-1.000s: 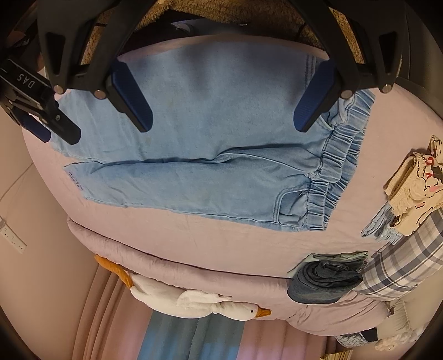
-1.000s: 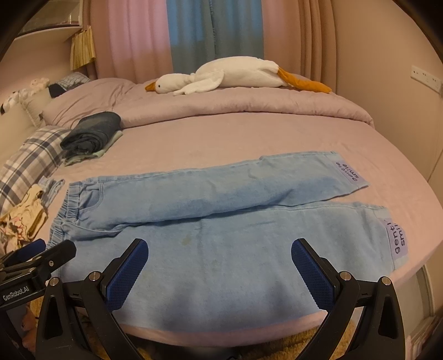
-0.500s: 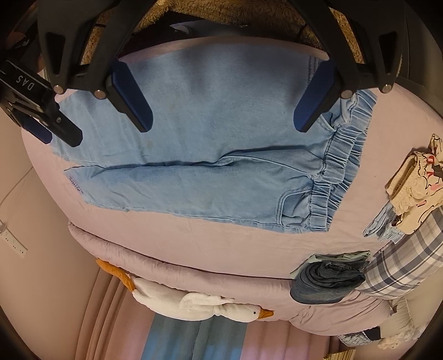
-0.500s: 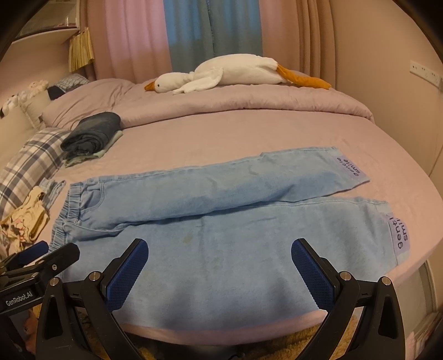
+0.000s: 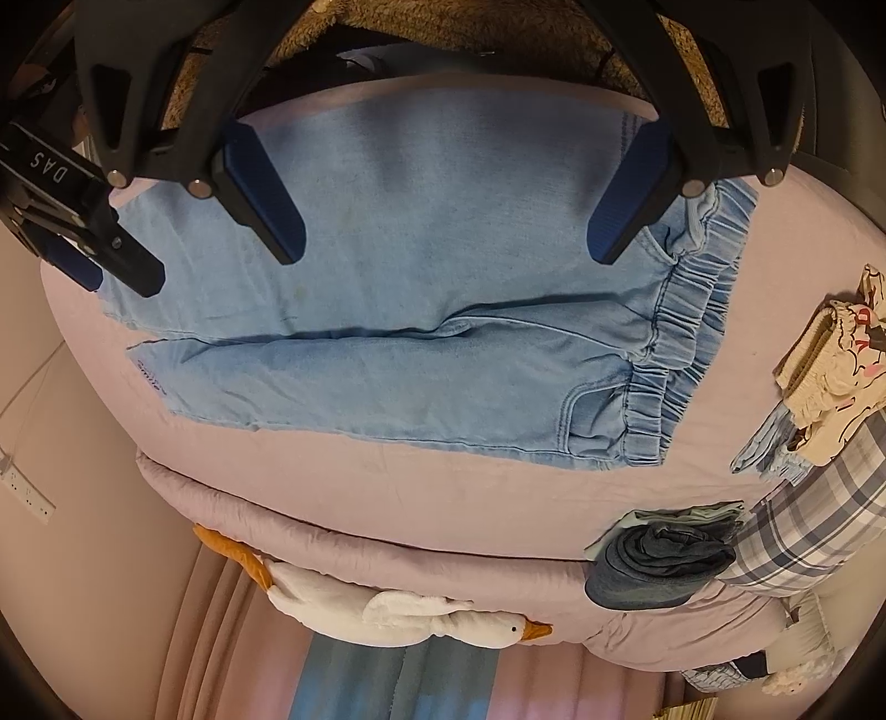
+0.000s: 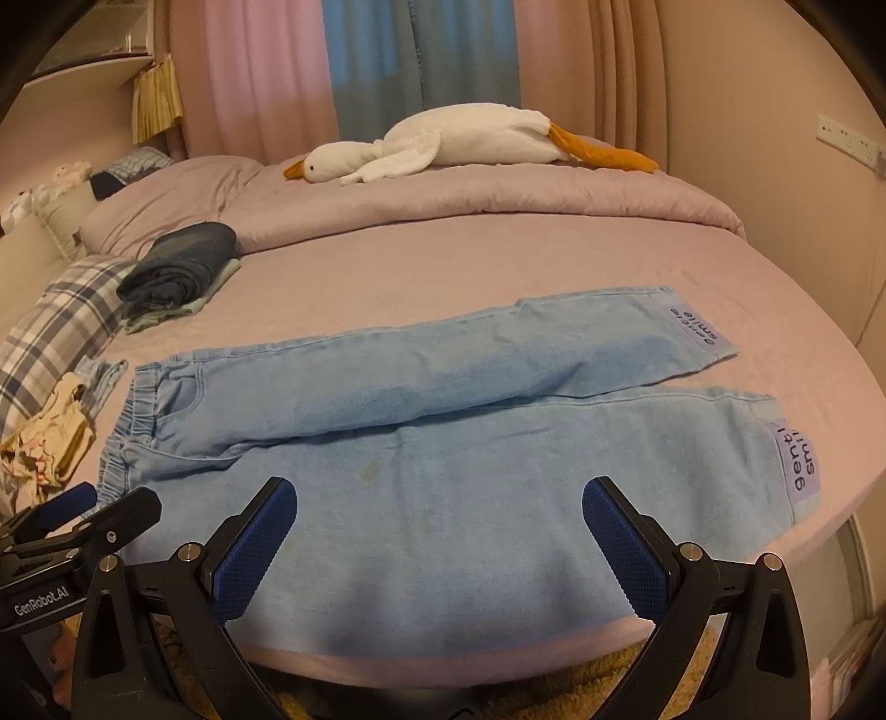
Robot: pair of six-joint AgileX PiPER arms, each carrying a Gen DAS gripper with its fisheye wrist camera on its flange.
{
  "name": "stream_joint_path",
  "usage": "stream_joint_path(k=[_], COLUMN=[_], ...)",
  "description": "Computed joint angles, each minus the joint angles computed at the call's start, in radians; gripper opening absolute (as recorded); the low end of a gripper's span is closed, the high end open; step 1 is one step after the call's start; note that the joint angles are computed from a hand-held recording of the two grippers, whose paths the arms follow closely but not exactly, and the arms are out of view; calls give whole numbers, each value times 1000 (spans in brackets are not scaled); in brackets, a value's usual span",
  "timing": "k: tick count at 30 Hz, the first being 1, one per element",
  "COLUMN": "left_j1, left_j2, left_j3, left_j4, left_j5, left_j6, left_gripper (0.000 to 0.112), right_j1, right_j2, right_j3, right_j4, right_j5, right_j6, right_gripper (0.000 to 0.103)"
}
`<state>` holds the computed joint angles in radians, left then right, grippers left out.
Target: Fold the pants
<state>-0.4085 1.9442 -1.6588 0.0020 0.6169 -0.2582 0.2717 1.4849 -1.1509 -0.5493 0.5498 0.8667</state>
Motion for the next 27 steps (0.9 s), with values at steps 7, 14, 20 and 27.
stream_joint_path(k=[7,14,20,27], left_j1=[5,7,9,11], left_j2=[2,6,7,17], left_j3=[-6,-14,-19,-34], left_j4=[-17,-37,-45,-56], left_j5=[0,4,6,20], left_j6=[17,35,39,43], left_gripper=[102,102,101,101], right_j1=[-7,-3,0,-5], right_j2=[2,12,12,7], right_j3=[-3,-21,-21,-16], right_j4=[7,1,4,5], right_j5=[-1,24,27,36], right_j6=[-9,4,9,20], right_gripper=[103,103,103,103])
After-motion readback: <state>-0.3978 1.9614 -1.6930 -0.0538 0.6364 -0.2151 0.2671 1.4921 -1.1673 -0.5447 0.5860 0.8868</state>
